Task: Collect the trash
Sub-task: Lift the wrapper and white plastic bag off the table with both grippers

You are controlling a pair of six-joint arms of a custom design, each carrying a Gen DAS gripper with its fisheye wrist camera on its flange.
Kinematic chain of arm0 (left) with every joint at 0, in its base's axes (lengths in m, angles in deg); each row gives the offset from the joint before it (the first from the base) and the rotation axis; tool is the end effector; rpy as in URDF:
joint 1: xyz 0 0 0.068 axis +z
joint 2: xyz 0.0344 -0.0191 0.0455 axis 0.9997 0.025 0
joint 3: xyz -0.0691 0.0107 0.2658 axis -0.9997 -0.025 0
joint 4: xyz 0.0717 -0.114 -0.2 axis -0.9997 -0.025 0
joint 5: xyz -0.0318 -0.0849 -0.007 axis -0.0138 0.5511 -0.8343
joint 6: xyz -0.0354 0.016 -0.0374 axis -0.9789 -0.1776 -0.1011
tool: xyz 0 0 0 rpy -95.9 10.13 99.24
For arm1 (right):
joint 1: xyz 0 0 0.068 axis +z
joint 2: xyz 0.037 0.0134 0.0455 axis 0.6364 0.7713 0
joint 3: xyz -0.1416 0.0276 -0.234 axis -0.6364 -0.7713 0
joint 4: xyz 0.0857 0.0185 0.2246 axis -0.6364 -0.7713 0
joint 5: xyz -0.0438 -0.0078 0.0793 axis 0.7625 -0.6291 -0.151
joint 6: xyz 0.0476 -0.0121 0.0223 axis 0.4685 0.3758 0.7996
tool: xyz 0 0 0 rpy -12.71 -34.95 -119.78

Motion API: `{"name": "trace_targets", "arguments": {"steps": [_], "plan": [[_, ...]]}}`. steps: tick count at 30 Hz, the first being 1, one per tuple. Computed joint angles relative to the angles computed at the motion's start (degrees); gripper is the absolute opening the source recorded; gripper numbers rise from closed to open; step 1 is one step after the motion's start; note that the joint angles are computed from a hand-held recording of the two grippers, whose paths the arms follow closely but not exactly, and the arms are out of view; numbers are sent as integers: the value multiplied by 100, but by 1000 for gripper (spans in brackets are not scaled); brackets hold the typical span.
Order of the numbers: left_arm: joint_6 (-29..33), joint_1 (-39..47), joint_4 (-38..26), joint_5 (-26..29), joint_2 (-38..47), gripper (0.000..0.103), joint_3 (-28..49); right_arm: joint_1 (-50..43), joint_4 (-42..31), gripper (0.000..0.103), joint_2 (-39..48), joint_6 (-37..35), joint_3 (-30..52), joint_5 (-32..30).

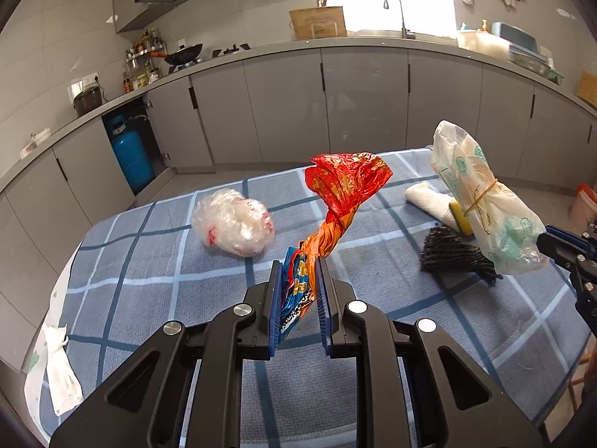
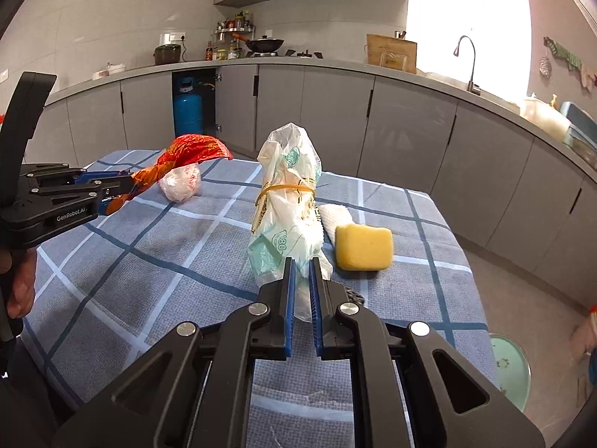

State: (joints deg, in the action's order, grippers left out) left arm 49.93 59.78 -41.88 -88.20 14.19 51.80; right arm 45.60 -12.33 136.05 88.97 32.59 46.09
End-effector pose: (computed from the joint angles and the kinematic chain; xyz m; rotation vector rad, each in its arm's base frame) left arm 0.3297 -0.1749 0.2196 0.5297 2.1572 -0.0759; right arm 0.2438 0.0197 0.2030 0.0210 2.1641 -0.1112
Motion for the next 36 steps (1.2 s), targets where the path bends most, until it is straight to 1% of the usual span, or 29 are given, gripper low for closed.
{"name": "trace_targets", "arguments": {"steps": [11, 23, 31, 36], "plan": [[-208, -641, -668, -497, 561, 18, 1066, -692, -89, 10, -561, -42, -313, -183], [-150, -1116, -930, -751, 818, 18, 1739, -1614, -209, 10, -1021, -173, -532, -563], [-78, -1407, -1059, -776, 1010, 18, 2209, -2086, -294, 10, -1258, -266, -620, -729], [-30, -1552, -1077, -785, 1104, 18, 2359, -2302, -301, 10, -1345, -281, -701, -807]]}}
